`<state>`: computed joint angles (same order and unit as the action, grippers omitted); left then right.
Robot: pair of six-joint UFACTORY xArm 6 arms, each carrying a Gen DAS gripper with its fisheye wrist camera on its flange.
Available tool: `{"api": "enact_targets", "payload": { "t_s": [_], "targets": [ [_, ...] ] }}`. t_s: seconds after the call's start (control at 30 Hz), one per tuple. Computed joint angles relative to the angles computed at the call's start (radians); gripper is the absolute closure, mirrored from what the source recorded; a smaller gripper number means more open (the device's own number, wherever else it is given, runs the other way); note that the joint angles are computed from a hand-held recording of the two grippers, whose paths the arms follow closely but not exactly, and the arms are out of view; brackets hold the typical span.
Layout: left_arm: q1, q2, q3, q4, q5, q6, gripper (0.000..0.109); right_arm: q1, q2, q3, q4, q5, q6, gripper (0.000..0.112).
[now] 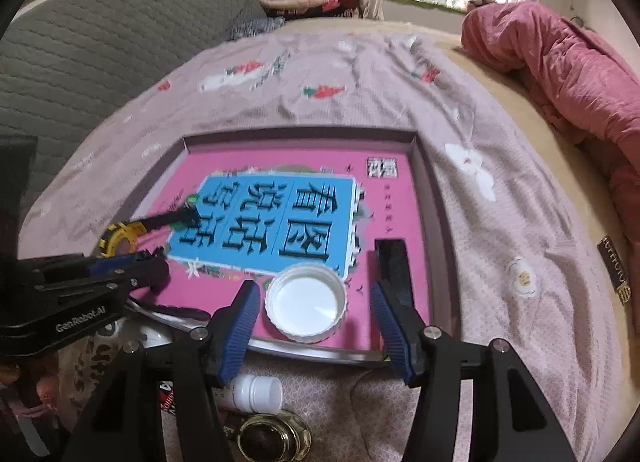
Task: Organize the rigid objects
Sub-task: 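Open the left tool to release the hair clip while the right tool sets the cap in the tray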
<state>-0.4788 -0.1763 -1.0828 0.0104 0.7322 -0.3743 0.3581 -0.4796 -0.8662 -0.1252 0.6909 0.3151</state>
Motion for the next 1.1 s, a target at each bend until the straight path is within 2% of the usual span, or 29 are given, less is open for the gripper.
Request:
{"api": "enact_targets", "payload": {
  "t_s": [0.33, 0.4, 0.57, 0.7, 0.83, 0.9, 1.1],
  "targets": [
    [0.007, -0.005, -0.003, -0.028, 0.009, 0.0, 0.084, 0.011, -0.033, 0.005, -0.004, -0.004, 0.007, 0.054],
    [0.007, -0.009, -0.002, -0.027, 0.007, -0.004, 0.079, 0.014, -0.035, 0.004, -0.009, -0.003, 0.008, 0.054],
    [0.008, -0.024, 0.007, -0.035, 0.003, -0.002, 0.073, 0.014, -0.029, 0.002, 0.025, 0.009, -0.005, 0.054],
    [0.007, -0.043, 0.015, -0.038, 0.0, -0.005, 0.057, 0.016, -0.03, 0.004, 0.023, 0.019, -0.001, 0.054],
    [0.009, -0.06, 0.016, -0.039, -0.006, -0.008, 0.057, 0.014, -0.036, 0.004, 0.023, 0.021, 0.005, 0.054],
    [0.01, -0.068, 0.014, -0.056, -0.012, 0.0, 0.05, 0.011, -0.039, 0.003, 0.032, 0.02, 0.005, 0.054],
    [0.004, -0.092, -0.005, -0.054, -0.012, 0.001, 0.042, 0.013, -0.051, -0.006, 0.022, 0.016, 0.012, 0.054]
  ]
}}
